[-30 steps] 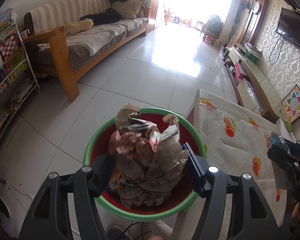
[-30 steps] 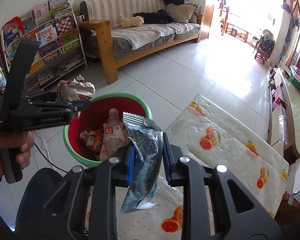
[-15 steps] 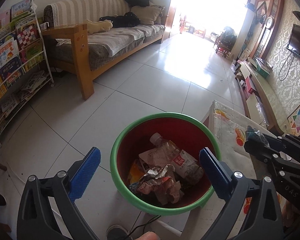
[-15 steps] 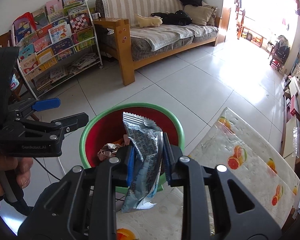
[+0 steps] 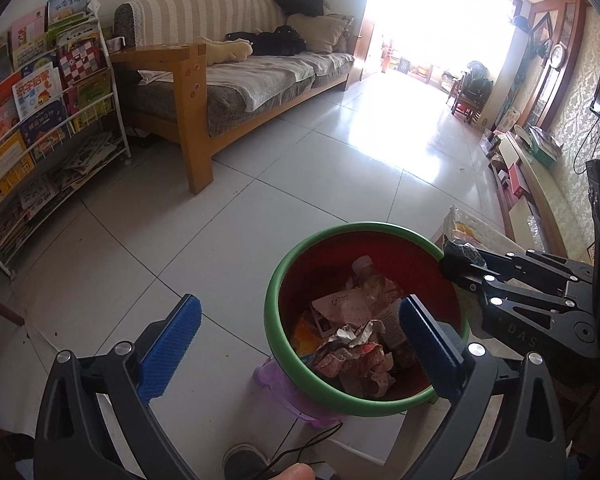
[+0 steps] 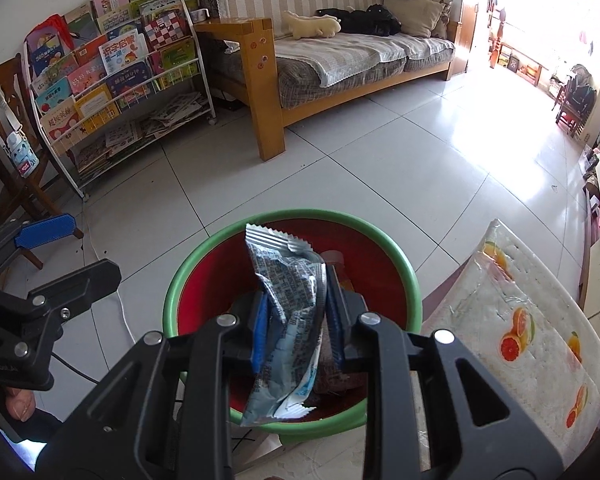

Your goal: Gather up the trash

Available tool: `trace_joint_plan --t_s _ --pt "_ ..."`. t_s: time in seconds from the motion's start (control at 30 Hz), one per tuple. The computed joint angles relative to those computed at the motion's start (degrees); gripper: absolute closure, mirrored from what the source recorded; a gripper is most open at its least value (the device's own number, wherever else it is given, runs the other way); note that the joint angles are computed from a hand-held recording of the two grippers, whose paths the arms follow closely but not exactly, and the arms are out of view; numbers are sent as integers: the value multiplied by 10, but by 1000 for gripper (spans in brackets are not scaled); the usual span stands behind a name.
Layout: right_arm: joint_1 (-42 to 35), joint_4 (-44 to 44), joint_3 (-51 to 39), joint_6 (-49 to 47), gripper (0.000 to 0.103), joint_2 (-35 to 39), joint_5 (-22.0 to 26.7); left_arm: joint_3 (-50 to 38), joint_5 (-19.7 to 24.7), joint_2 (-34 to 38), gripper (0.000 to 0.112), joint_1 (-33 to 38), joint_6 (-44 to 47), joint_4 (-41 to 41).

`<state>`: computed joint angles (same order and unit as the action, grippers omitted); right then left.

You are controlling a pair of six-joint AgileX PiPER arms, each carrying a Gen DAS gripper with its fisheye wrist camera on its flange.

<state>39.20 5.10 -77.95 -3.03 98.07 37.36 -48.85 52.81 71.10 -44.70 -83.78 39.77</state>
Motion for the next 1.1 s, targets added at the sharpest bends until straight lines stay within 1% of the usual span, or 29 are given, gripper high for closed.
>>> trace_joint_plan --t_s 0.03,0.1,0.13,0.17,0.2,0.3,0.43,0.53,0.63,0.73,0.87,0.93,1.03,1.1 --pt "-1 8 -4 -6 76 6 4 1 -2 -1 17 2 1 0" --pt "5 -9 -7 14 60 9 4 2 -2 -1 17 3 4 -2" --pt "8 -25 -5 29 42 7 0 2 -2 -1 17 3 2 0" --pt "8 -25 -3 32 29 4 -3 2 0 -1 17 2 1 1" --pt "8 -21 -2 31 19 2 -4 2 3 1 17 1 0 6" --pt "15 -47 5 52 7 -8 -8 -1 2 3 17 4 3 4" --pt "16 -73 14 78 6 -28 -4 -9 12 7 17 -4 -3 7" --pt "4 -88 36 98 6 -59 -4 -23 24 10 17 -20 -10 11" --pt "-19 -110 74 127 6 -108 -3 -48 42 23 17 -46 -17 21" --pt "-58 -123 123 138 5 -177 0 -84 59 45 17 -78 -23 30" --pt "-130 -129 178 118 5 -277 22 -147 83 86 17 -126 -27 43" --pt "-178 -118 198 89 5 -326 39 -187 95 112 17 -153 -28 51" --pt "-274 -67 216 7 5 -388 65 -261 119 159 17 -193 -18 65" --pt "-355 -9 223 -67 5 -424 85 -317 142 195 17 -220 -4 76"
